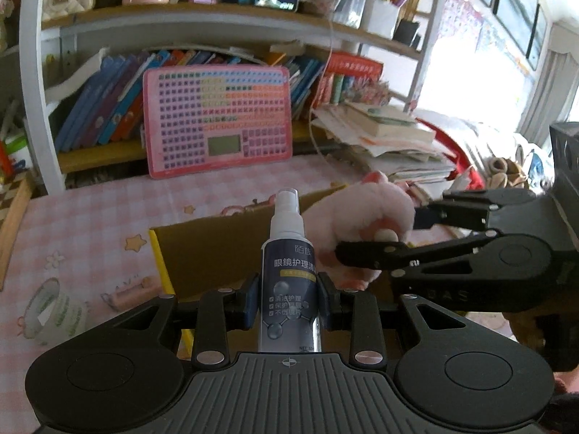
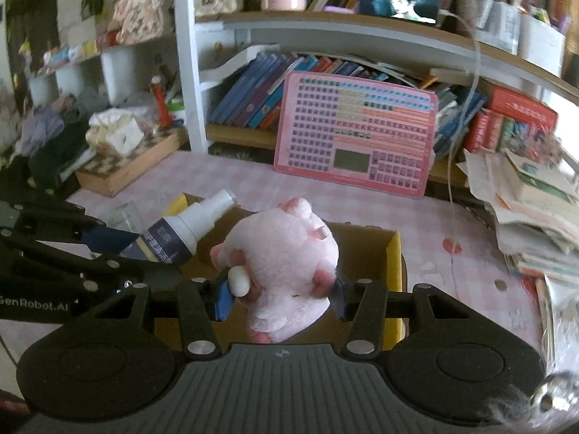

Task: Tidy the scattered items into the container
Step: 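Lower the bottle and pig into the box and open both tools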

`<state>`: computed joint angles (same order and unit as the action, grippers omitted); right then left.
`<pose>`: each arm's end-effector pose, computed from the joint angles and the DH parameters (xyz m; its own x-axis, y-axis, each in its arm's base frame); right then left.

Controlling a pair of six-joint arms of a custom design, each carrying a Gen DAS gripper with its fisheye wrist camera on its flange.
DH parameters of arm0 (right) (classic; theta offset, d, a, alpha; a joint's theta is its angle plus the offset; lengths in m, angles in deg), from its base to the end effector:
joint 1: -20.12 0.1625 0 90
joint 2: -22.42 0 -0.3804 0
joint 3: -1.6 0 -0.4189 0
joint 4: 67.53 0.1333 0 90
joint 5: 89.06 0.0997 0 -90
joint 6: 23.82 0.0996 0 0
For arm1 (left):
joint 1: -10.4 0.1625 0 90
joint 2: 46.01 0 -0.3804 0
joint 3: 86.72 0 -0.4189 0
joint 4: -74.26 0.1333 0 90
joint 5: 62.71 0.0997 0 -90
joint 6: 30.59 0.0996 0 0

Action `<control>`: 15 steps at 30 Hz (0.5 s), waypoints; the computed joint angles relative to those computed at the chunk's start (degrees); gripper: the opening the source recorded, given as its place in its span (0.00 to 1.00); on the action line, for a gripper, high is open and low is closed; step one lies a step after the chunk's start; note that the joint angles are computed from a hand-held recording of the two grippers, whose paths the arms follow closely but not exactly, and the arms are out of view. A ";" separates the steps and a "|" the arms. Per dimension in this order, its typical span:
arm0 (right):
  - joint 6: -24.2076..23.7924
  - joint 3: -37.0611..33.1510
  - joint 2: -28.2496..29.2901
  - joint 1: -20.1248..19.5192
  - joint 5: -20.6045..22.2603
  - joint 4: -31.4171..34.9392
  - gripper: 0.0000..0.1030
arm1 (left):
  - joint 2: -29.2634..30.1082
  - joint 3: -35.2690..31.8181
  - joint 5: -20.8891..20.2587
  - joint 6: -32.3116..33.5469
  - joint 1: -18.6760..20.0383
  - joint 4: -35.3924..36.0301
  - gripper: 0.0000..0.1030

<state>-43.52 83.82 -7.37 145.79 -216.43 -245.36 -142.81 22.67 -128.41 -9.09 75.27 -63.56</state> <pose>0.4747 -0.5365 0.0127 -0.6406 -0.3906 0.6611 -0.7342 0.5635 -0.3786 -0.0535 -0.5245 0.4323 -0.7344 0.4312 -0.5242 0.6621 0.6250 -0.4135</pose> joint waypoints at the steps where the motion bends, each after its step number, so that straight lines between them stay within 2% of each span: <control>1: -0.88 -1.07 0.51 -0.39 -0.06 1.08 0.47 | 0.89 -0.45 0.48 -0.10 0.17 -0.01 0.30; 6: -4.90 -6.32 3.03 -2.12 -0.35 7.36 0.47 | 5.34 -2.74 3.84 0.90 0.81 -0.29 0.30; 11: -6.66 -11.01 5.09 -3.52 -0.26 16.36 0.47 | 8.78 -4.63 6.84 2.85 1.04 1.01 0.30; 15: -8.66 -13.60 6.36 -4.22 -0.56 21.12 0.47 | 10.40 -5.52 8.68 3.24 1.15 2.38 0.30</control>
<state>-52.19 70.23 -1.00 141.57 -216.99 -224.24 -132.41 17.15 -119.73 -5.86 76.42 -61.19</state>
